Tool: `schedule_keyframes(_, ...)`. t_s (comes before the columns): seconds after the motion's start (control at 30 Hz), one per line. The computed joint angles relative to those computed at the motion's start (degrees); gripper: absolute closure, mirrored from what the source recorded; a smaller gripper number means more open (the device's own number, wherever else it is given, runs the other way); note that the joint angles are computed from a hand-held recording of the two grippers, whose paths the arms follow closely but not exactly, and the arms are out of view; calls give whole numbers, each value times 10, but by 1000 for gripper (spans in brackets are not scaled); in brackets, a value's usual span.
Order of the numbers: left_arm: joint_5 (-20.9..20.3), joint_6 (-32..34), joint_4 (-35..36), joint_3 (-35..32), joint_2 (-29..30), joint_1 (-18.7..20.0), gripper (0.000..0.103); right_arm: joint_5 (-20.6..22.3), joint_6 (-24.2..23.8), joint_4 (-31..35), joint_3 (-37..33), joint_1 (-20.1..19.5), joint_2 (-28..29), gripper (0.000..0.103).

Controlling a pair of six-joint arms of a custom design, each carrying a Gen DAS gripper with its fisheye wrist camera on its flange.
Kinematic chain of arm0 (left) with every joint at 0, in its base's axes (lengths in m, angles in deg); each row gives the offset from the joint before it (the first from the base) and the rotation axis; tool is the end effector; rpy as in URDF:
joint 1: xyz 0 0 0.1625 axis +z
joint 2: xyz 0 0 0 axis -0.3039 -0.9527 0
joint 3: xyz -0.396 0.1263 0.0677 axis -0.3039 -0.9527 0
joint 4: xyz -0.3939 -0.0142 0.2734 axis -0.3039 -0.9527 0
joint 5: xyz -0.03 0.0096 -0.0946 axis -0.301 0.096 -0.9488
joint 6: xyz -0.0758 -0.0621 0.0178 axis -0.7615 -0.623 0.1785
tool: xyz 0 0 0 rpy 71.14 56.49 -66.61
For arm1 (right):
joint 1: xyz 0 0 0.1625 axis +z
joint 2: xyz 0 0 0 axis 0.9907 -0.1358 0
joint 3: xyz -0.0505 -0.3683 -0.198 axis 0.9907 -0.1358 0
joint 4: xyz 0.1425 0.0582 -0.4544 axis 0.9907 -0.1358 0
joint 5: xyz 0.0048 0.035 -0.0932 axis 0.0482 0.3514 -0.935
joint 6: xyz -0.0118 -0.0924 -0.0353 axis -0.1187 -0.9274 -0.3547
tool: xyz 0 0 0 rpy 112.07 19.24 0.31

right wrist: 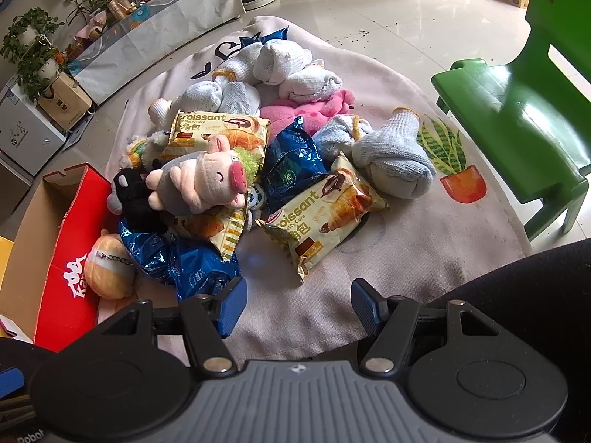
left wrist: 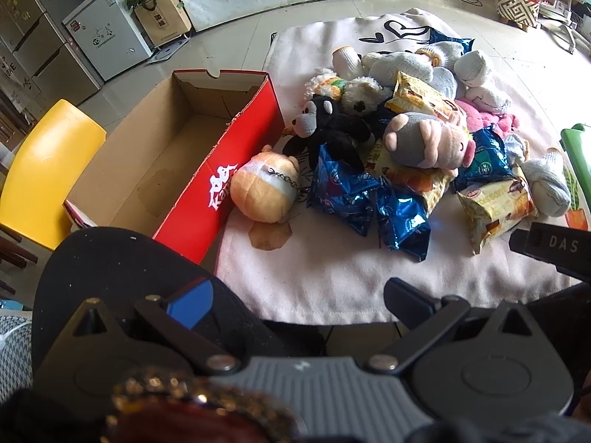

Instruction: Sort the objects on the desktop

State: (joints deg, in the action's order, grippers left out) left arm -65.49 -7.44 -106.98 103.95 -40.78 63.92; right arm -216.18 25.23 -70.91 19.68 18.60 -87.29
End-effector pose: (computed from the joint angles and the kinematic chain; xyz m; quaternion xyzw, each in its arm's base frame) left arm -0.3584 -0.6899 0.1856 0.0719 0.8504 -0.2058 0.4788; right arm 0.2095 -0.7048 0.2559 -0.0239 -0.9243 0.2661 0.2725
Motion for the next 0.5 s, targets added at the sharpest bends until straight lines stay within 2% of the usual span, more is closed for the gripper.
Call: schedule_keyframes(0.5,-10,-57,49,-12,1,8,0,1,0,-1,1,0,0,40)
